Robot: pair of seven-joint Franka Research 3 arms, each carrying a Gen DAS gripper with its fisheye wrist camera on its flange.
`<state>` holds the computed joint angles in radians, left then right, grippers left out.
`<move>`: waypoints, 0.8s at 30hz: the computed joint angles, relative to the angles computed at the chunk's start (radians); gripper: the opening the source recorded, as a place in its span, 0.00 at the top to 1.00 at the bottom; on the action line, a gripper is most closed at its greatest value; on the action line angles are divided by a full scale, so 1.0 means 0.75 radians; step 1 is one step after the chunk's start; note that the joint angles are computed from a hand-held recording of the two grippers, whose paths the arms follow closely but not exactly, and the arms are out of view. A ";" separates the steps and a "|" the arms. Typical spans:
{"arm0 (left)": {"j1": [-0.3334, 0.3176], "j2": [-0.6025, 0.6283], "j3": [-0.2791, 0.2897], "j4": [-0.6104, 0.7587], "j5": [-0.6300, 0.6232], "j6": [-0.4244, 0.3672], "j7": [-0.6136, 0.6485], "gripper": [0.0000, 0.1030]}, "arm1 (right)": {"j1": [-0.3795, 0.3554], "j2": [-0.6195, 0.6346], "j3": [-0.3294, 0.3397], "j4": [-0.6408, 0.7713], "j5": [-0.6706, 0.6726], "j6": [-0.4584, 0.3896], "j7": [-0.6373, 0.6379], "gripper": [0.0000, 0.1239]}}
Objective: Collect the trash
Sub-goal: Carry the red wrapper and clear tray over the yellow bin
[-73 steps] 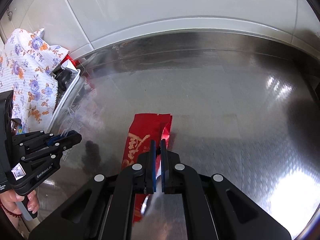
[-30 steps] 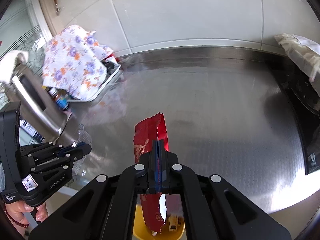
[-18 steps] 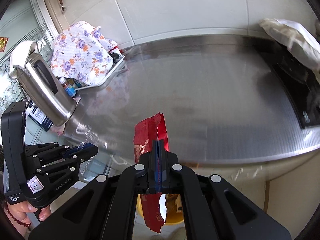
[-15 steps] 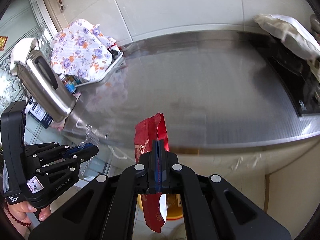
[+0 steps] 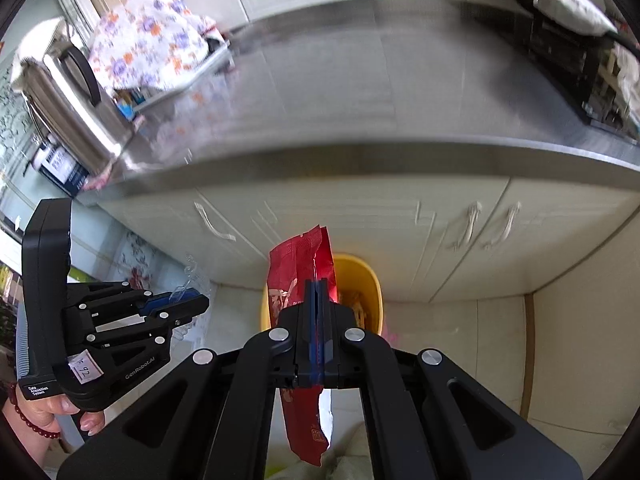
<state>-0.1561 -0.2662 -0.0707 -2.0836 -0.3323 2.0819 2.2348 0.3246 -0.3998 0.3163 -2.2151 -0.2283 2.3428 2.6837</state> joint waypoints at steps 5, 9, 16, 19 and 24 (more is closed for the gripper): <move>-0.010 0.066 -0.029 -0.049 0.031 0.040 0.002 0.90 | 0.028 0.045 -0.041 -0.084 0.067 0.076 -0.076 0.99; -0.009 0.135 -0.048 -0.086 0.056 0.087 0.028 0.90 | 0.039 0.109 -0.065 -0.132 0.100 0.141 -0.141 0.99; 0.024 0.331 -0.088 -0.038 0.134 0.067 0.055 0.90 | 0.062 0.274 -0.123 -0.150 0.158 0.235 -0.257 0.99; 0.038 0.402 -0.112 -0.009 0.160 0.052 0.062 0.90 | 0.073 0.360 -0.153 -0.142 0.194 0.277 -0.315 0.99; 0.055 0.516 -0.143 0.044 0.215 0.016 0.011 0.91 | 0.090 0.463 -0.191 -0.118 0.221 0.317 -0.377 0.99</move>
<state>-0.1148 0.1208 -0.1783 -2.0502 -0.1707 2.0936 2.2433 0.3920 -0.0523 0.1731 -2.3039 -0.0623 2.5808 2.4010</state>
